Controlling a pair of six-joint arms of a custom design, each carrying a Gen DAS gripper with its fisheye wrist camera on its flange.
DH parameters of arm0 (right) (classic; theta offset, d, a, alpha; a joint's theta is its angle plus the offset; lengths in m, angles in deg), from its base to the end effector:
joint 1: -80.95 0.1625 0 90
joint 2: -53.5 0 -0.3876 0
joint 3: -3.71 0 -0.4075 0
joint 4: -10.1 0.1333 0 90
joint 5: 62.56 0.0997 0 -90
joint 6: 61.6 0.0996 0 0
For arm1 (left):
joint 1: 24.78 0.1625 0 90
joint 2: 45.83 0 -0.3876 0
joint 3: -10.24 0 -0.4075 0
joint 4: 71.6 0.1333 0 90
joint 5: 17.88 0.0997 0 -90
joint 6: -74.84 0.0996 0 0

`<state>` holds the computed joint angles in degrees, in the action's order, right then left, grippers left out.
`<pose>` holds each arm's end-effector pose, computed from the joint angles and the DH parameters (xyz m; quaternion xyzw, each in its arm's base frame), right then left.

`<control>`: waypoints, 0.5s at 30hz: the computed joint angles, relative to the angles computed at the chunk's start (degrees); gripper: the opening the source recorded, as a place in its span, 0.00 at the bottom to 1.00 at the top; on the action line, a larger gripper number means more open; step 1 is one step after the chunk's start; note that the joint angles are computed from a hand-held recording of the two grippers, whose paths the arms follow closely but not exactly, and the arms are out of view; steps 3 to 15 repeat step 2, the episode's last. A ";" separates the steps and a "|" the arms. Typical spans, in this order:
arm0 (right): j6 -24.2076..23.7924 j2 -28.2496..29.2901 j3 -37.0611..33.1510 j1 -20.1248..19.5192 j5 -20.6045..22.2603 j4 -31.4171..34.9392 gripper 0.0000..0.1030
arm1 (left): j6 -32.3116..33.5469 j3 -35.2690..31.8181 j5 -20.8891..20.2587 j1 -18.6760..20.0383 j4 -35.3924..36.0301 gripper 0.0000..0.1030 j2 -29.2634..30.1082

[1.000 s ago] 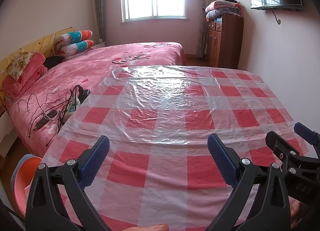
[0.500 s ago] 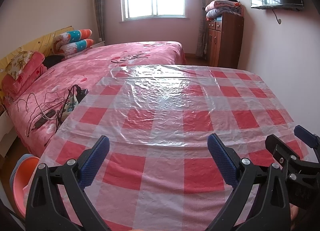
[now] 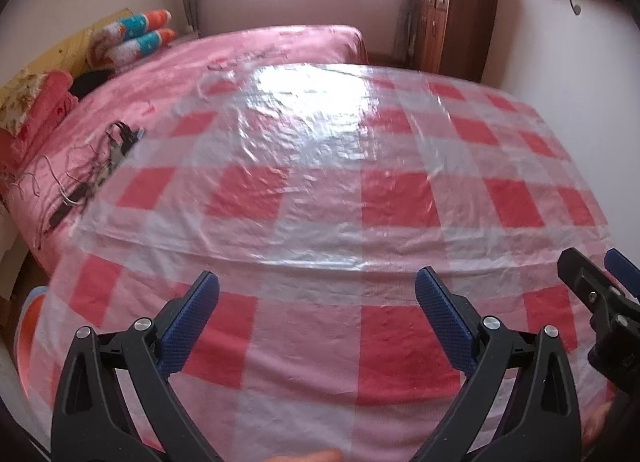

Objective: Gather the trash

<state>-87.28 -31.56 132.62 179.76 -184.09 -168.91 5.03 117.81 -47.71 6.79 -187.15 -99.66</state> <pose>0.1504 -0.4399 0.2772 0.1638 -0.8796 0.3287 0.3024 -0.3402 -0.4669 0.0560 0.0383 0.8472 -0.3455 0.4018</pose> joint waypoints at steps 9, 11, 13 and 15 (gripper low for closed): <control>0.84 1.27 -0.97 0.29 -2.40 1.67 0.95 | 1.47 -0.87 -2.22 1.05 -0.62 0.96 0.58; 0.84 1.27 -0.97 0.29 -2.40 1.67 0.95 | 1.47 -0.87 -2.22 1.05 -0.62 0.96 0.58; 0.84 1.27 -0.97 0.29 -2.40 1.67 0.95 | 1.47 -0.87 -2.22 1.05 -0.62 0.96 0.58; 0.84 1.27 -0.97 0.29 -2.40 1.67 0.95 | 1.47 -0.87 -2.22 1.05 -0.62 0.96 0.58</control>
